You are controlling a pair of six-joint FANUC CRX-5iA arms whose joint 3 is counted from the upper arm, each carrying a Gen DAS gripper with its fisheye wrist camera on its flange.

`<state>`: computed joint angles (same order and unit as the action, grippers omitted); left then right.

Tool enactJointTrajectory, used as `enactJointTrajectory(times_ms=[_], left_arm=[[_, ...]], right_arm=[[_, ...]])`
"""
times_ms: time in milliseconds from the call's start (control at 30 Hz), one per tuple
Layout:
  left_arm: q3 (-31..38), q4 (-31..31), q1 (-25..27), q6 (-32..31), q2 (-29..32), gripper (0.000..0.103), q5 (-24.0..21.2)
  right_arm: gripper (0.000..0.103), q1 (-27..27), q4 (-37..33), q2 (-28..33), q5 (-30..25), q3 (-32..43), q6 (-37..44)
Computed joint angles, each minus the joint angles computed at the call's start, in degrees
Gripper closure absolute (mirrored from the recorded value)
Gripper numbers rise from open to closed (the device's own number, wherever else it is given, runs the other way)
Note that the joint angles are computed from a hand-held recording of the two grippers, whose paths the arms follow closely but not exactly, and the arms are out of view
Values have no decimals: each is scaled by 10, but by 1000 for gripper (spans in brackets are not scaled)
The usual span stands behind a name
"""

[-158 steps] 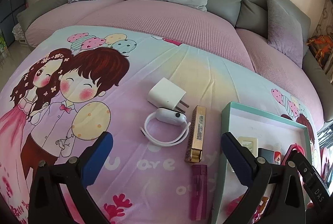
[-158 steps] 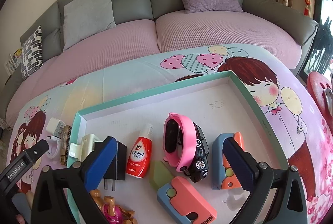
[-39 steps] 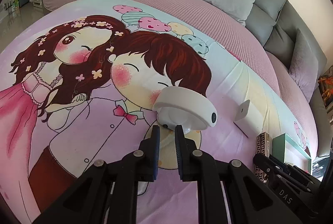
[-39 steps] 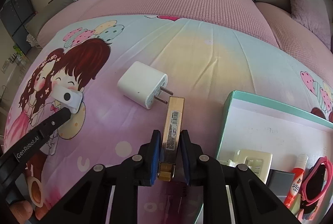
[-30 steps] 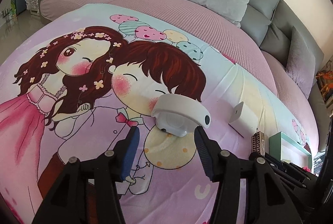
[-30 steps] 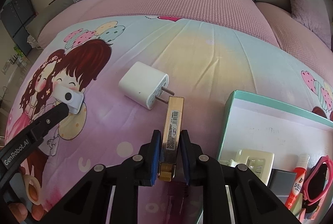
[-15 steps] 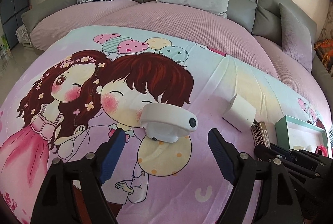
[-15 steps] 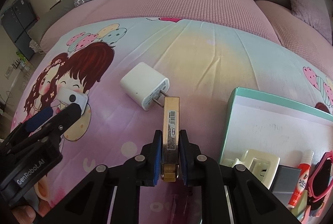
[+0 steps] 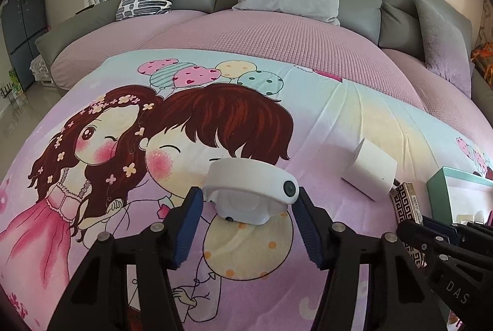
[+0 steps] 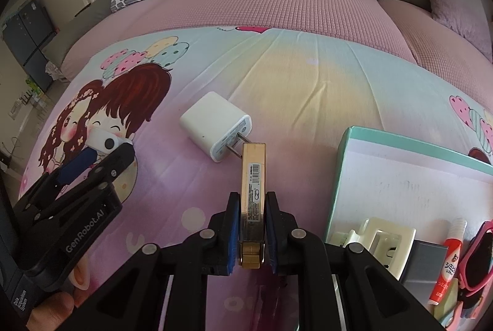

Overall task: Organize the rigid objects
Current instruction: 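Carry the earbud case into the tray with the left tool while the right tool carries the harmonica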

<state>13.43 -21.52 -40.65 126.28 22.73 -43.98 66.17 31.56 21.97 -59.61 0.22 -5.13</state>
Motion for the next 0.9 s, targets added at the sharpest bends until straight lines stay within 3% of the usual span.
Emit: enactJointTrajectory(times_ms=[300, 467, 633, 767, 900], left_arm=[[-16, 8, 2, 3, -19, 44, 22], [-10, -12, -7, 13, -29, 44, 10], [-17, -14, -10, 22, -48, 45, 17], [-16, -21, -18, 27, -58, 45, 12], [-32, 10, -13, 9, -69, 45, 40]], right_arm=[[86, 9, 16, -10, 9, -15, -31], [86, 18, 39, -24, 6, -30, -60], [86, 33, 77, -52, 4, -63, -121], [86, 50, 111, -74, -18, -84, -173], [86, 69, 132, -95, -45, -105, -218]])
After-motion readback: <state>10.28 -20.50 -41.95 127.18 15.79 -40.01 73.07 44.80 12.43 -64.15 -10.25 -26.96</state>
